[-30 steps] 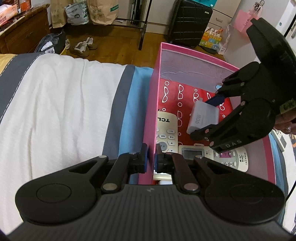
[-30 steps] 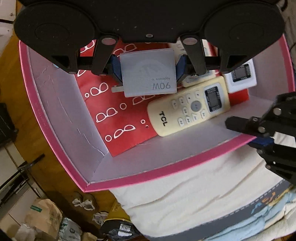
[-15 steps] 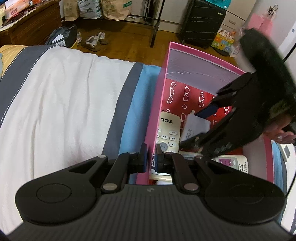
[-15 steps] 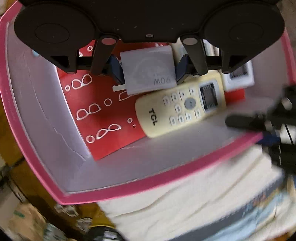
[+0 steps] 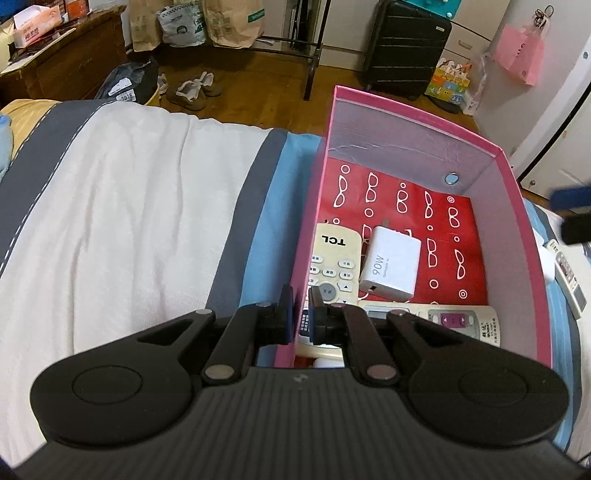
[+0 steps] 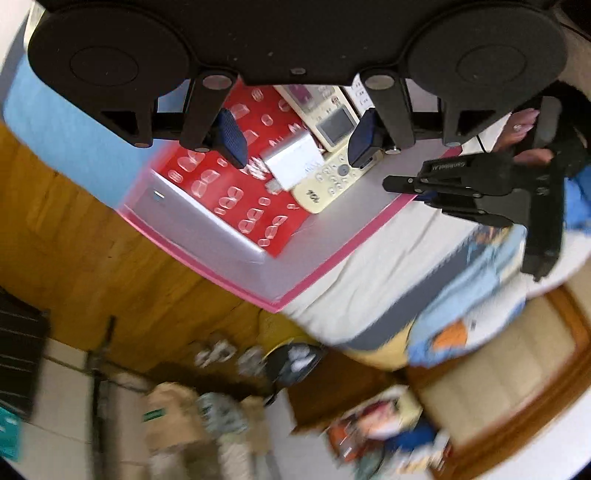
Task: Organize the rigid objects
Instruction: 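Grasp the small white cube charger with the right tool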
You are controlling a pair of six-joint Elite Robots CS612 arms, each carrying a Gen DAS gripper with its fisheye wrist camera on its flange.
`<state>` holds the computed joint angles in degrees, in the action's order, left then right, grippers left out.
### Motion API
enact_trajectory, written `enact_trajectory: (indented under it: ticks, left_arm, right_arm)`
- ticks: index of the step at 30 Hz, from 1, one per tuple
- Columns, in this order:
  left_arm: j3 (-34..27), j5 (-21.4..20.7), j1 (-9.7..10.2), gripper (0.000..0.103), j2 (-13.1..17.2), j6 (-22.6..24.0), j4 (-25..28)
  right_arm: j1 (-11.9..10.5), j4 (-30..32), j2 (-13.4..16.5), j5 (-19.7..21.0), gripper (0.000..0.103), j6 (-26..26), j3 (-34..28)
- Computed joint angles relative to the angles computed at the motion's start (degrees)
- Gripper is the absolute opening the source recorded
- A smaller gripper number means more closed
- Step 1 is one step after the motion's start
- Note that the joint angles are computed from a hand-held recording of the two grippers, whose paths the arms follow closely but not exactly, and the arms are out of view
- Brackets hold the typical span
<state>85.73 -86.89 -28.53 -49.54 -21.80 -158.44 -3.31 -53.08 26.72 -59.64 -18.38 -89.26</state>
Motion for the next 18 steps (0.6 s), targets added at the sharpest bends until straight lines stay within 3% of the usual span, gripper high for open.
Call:
enact_trajectory:
  ticks: [5,9,13,18]
  left_arm:
    - [0.33,-0.55,0.10,0.006,-0.16,-0.28,-0.43]
    - [-0.01,-0.75,0.24,0.006,-0.09,-0.87,0.15]
    - [0.14,0.47,-0.14,0.007,-0.15,-0.70,0.07]
    - [0.48,0.37,-0.24,0.007,-0.31,-0.74,-0.23]
  right_arm:
    - [-2.25,-0.73,3.89,-5.02,0.066,6.15,-6.61]
    - [-2.38,-1.05,6.11,-11.11,0.065,11.30,-9.35]
    - [-3.03,-3.94,9.14,-10.20,0.065,19.56,-11.94]
    - [-2.39,-3.18,10.12,-12.25,0.065,17.79,-12.11]
